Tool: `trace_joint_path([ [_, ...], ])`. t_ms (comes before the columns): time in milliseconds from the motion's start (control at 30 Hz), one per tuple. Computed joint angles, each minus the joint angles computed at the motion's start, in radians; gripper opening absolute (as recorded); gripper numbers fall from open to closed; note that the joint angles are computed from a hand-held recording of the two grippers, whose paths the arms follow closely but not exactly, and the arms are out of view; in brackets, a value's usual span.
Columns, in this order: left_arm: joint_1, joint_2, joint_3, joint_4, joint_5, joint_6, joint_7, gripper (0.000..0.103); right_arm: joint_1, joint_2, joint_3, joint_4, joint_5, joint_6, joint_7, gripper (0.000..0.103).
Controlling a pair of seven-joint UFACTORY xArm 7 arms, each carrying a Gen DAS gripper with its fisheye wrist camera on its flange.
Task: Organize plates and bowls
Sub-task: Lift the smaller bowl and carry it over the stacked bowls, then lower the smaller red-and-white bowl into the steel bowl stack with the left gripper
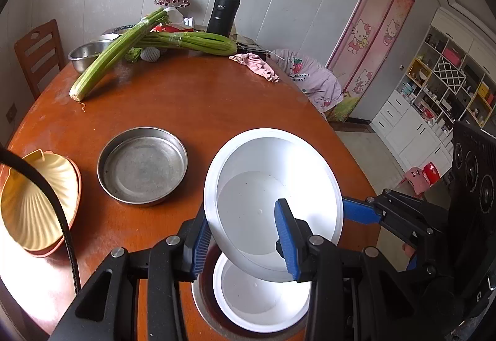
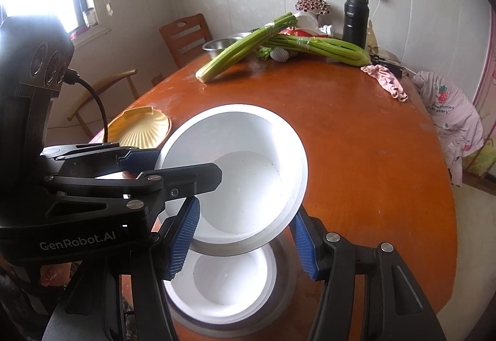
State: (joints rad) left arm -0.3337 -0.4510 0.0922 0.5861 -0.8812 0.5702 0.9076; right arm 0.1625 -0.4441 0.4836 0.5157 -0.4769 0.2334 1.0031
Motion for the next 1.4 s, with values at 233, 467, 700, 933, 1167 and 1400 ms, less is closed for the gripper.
trace_joint_path([
  [233, 0.0, -0.058, 0.007, -0.055, 0.019, 0.004, -0.006, 0.04, 0.017, -0.031, 0.026, -0.021, 0.004, 0.016, 0.032, 0.06],
  [467, -0.013, -0.084, 0.019, -0.089, 0.035, 0.005, -0.007, 0.04, 0.03, -0.043, 0.037, -0.036, 0.007, 0.025, 0.058, 0.06],
  [700, -0.016, -0.084, 0.022, -0.104, 0.051, 0.017, -0.016, 0.04, 0.049, -0.033, 0.033, -0.043, 0.009, 0.038, 0.067, 0.06],
  [933, -0.019, -0.085, 0.023, -0.107, 0.054, 0.015, -0.017, 0.04, 0.058, -0.036, 0.033, -0.053, 0.004, 0.036, 0.081, 0.06],
  [1167, -0.023, -0.091, 0.015, -0.125, 0.064, 0.008, -0.028, 0.04, 0.068, -0.031, 0.029, -0.062, 0.009, 0.031, 0.088, 0.06],
  [1400, -0.03, -0.08, 0.011, -0.135, 0.074, 0.006, -0.039, 0.04, 0.082, -0.028, 0.019, -0.084, 0.026, 0.018, 0.088, 0.06],
])
